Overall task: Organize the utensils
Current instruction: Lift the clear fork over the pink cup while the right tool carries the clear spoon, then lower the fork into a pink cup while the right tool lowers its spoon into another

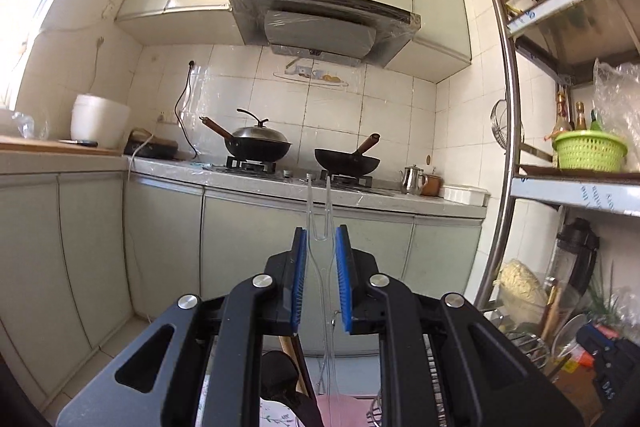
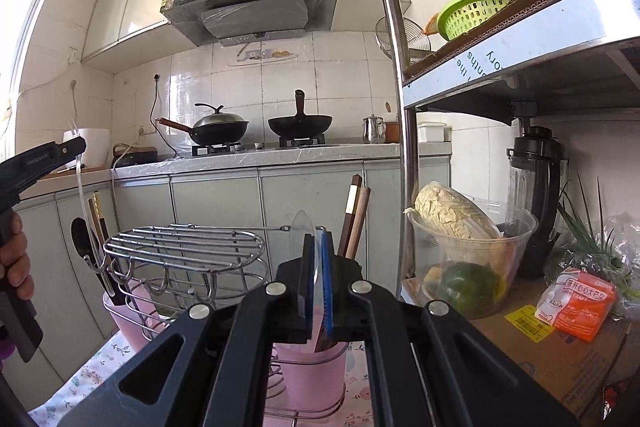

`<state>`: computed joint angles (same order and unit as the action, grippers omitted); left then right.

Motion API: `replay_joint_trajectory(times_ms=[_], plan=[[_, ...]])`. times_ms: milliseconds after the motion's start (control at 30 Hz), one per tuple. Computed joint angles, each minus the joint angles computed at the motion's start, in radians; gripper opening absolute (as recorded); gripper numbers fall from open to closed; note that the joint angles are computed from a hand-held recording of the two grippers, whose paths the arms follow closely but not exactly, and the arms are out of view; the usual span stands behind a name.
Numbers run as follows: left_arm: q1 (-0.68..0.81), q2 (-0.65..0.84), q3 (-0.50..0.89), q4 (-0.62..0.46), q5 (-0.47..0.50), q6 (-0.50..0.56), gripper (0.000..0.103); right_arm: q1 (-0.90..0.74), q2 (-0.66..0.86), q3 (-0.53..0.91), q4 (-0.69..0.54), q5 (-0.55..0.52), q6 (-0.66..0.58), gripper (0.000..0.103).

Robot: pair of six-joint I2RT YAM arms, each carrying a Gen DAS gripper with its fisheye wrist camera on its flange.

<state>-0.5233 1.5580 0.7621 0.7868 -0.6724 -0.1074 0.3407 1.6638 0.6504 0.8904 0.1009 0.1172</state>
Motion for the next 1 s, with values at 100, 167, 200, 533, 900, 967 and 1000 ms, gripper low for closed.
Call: replay_joint_trajectory(times_ms=[100,167,200,533,900,967,1000], plan=[[-0.006,0.035,-0.011,0.035,-0.005,0.018,0.014,0.010,0.002,-0.011,0.017,0.010,-0.005,0.003],[-0.012,0.041,-0.035,0.056,-0.005,0.016,0.014,0.021,0.002,-0.023,0.032,0.019,-0.013,0.003],[-0.016,0.039,-0.048,0.060,-0.006,0.008,0.014,0.030,0.002,-0.030,0.043,0.029,-0.022,0.003],[-0.058,0.012,-0.182,0.060,-0.020,-0.113,0.014,0.068,0.020,-0.080,0.077,0.075,-0.005,0.004],[0.018,0.019,-0.204,-0.032,0.080,-0.285,0.015,-0.025,0.083,-0.008,-0.039,-0.019,0.126,0.004],[0.037,0.027,-0.188,-0.049,0.098,-0.291,0.015,-0.048,0.097,0.023,-0.065,-0.043,0.133,0.003],[0.046,0.030,-0.181,-0.058,0.111,-0.296,0.015,-0.057,0.104,0.042,-0.082,-0.055,0.131,0.003]])
